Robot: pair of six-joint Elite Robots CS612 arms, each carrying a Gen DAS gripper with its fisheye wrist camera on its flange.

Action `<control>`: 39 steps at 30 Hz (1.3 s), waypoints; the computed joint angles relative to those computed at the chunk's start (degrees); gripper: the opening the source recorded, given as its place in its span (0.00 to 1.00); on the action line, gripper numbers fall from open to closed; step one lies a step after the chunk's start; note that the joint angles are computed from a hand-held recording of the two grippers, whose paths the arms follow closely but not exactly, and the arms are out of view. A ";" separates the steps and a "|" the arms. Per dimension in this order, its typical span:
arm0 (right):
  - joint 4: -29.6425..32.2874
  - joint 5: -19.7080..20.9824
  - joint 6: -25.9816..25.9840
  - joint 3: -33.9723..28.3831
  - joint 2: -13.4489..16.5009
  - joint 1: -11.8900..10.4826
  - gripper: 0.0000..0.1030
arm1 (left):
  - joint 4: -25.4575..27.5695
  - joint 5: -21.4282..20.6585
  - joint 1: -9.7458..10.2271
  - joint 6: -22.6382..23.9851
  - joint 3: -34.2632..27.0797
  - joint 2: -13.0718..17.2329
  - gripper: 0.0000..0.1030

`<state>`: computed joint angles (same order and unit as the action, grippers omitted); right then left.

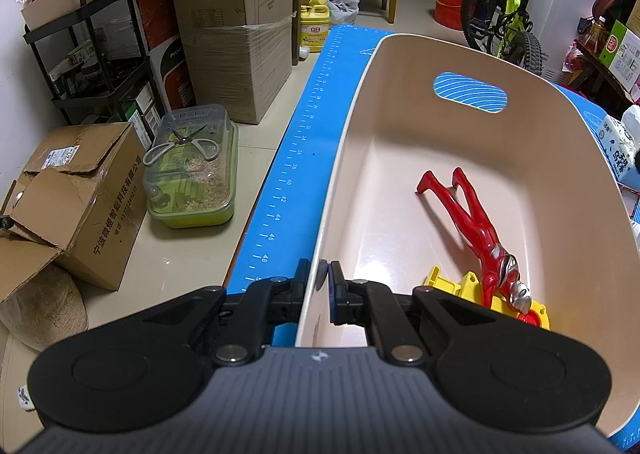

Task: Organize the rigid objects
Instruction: 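Grasp the white pill bottle with the right gripper and lift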

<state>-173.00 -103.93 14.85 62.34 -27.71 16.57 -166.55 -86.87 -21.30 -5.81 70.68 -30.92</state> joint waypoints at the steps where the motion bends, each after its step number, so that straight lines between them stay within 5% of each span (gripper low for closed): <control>1: 0.07 -1.02 0.66 0.66 -0.31 -0.30 0.68 | 0.01 0.00 -0.01 -0.02 -0.01 0.00 0.10; 7: 1.21 -4.57 3.71 3.86 -1.18 -2.07 0.69 | 0.03 0.06 -0.02 -0.03 -0.02 0.00 0.10; 23: 6.80 -3.00 10.99 4.67 1.18 -3.92 0.69 | 0.03 0.04 -0.01 -0.01 -0.02 0.01 0.10; 33: 5.46 -2.08 12.44 4.94 1.72 -4.12 0.42 | 0.06 0.02 -0.03 -0.16 -0.05 0.03 0.10; 39: 3.31 -3.99 10.22 6.20 1.15 -3.58 0.43 | 0.06 0.00 -0.02 -0.17 -0.06 0.04 0.10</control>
<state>-169.69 -107.92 25.07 68.54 -26.56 12.99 -166.49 -86.87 -21.32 -5.98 70.61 -30.88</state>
